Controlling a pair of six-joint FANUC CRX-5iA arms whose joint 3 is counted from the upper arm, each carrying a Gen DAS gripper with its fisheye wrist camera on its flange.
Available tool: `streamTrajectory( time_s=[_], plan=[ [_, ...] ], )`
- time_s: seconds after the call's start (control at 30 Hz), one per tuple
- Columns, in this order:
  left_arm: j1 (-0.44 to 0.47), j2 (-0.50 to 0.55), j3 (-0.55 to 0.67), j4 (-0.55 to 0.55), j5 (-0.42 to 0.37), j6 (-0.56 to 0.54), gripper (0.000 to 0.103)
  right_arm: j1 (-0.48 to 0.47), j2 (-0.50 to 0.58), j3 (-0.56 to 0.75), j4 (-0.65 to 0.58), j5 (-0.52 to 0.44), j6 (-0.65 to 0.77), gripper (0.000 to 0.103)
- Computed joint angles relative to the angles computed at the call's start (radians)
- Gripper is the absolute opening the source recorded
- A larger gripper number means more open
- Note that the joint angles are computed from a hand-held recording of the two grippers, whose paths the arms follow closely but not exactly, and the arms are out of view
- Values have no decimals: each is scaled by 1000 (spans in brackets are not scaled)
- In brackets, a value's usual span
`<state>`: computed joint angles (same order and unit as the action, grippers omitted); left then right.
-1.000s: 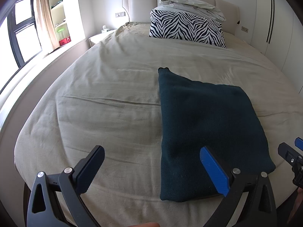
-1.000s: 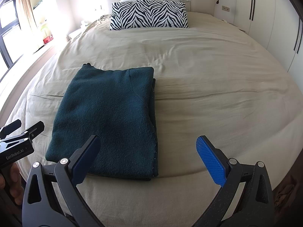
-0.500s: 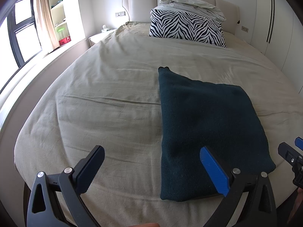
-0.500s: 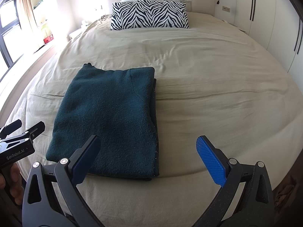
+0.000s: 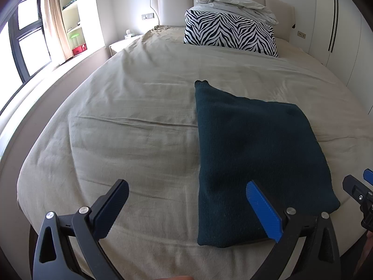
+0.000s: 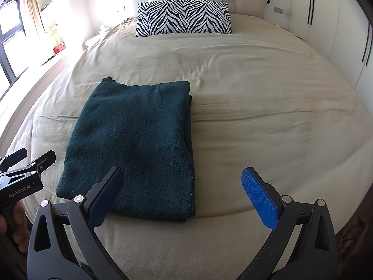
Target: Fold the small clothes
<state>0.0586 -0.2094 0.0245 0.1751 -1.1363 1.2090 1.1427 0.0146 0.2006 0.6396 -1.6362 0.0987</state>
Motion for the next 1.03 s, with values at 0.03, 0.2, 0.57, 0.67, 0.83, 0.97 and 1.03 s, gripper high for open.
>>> streamTrajectory(
  time_s=[0.03, 0.2, 0.57, 0.67, 0.83, 0.97, 1.03],
  plan=[
    [0, 1, 1, 0, 0, 0, 103, -1, -1, -2, -1, 1, 0, 103],
    [1, 4, 4, 2, -1, -2, 103, 1, -4, -7, 0, 4, -3, 103],
    [3, -2, -6, 5, 0, -7, 103, 1, -2, -4, -2, 2, -3, 103],
    [3, 0, -7, 6, -1, -11, 103, 2, -4, -6, -1, 2, -4, 103],
    [4, 2, -6, 8, -3, -20, 103, 3, -3, -5, -3, 0, -6, 103],
    [5, -3, -11, 11, -1, -25, 103, 5, -8, -14, -5, 4, -10, 103],
    [5, 6, 0, 9, -2, -30, 103, 7, -12, -19, -6, 5, -13, 103]
  ],
)
